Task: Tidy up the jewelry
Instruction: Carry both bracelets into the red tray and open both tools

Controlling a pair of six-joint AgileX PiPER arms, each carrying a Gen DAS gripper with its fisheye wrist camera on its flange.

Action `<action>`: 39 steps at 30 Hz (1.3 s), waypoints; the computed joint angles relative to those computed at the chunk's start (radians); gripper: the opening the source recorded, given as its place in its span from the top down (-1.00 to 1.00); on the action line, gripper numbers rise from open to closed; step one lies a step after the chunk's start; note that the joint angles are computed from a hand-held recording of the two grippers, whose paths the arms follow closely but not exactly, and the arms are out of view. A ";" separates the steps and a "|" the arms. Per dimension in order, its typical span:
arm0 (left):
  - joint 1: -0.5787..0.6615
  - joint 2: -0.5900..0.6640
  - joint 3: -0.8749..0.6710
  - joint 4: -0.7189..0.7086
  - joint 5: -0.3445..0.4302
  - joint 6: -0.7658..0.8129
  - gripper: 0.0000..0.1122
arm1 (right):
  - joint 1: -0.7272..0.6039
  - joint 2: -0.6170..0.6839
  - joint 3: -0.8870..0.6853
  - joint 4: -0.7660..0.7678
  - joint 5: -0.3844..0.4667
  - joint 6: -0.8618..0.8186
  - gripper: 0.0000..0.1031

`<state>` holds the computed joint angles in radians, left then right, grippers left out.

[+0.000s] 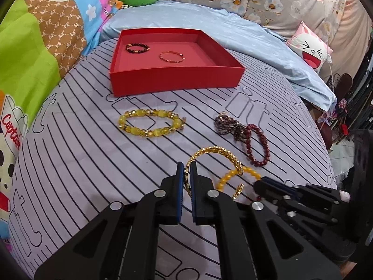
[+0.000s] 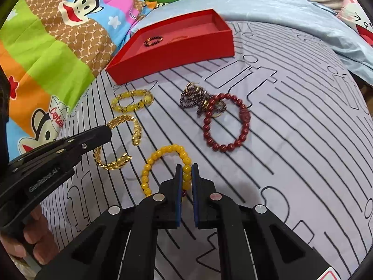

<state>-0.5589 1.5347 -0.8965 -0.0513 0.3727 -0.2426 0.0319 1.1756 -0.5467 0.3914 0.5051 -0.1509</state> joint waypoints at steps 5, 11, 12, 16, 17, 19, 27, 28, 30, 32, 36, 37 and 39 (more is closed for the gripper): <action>0.041 -0.001 -0.003 -0.003 0.010 0.007 0.91 | -0.020 -0.019 -0.027 0.000 0.024 -0.009 0.86; 0.066 -0.014 -0.024 0.040 0.035 -0.020 0.91 | -0.002 -0.027 -0.098 -0.020 0.048 0.013 0.86; 0.069 -0.015 -0.029 0.043 0.038 -0.021 0.91 | 0.004 -0.025 -0.118 -0.026 0.051 0.018 0.86; 0.093 -0.003 -0.083 0.035 0.067 0.010 0.91 | 0.024 -0.003 -0.197 -0.045 0.063 0.027 0.86; 0.099 0.004 -0.104 0.030 0.075 0.022 0.91 | 0.028 0.006 -0.221 -0.050 0.064 0.029 0.86; 0.112 0.023 -0.147 0.024 0.094 0.041 0.91 | 0.030 0.033 -0.275 -0.053 0.064 0.024 0.86; 0.180 0.172 -0.409 0.001 0.159 0.101 0.91 | 0.003 0.242 -0.555 -0.043 0.069 -0.037 0.86; 0.183 0.205 -0.461 0.018 0.170 0.092 0.91 | 0.003 0.268 -0.587 -0.047 0.072 -0.034 0.86; 0.189 0.255 -0.538 0.030 0.189 0.090 0.91 | -0.004 0.348 -0.675 -0.039 0.077 -0.043 0.86; 0.194 0.326 -0.639 0.041 0.215 0.091 0.91 | -0.007 0.422 -0.756 -0.027 0.083 -0.055 0.86; 0.200 0.449 -0.809 0.054 0.265 0.091 0.91 | -0.008 0.571 -0.911 -0.030 0.105 -0.038 0.86; 0.201 0.488 -0.861 0.061 0.283 0.089 0.91 | -0.011 0.612 -0.953 -0.024 0.111 -0.040 0.86; 0.207 0.568 -0.975 0.060 0.329 0.092 0.91 | -0.019 0.672 -1.016 -0.005 0.125 -0.051 0.86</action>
<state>-0.3518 2.1026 -1.8713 0.0087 0.7014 -0.1509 0.0130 1.8476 -1.5624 0.3863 0.6300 -0.2022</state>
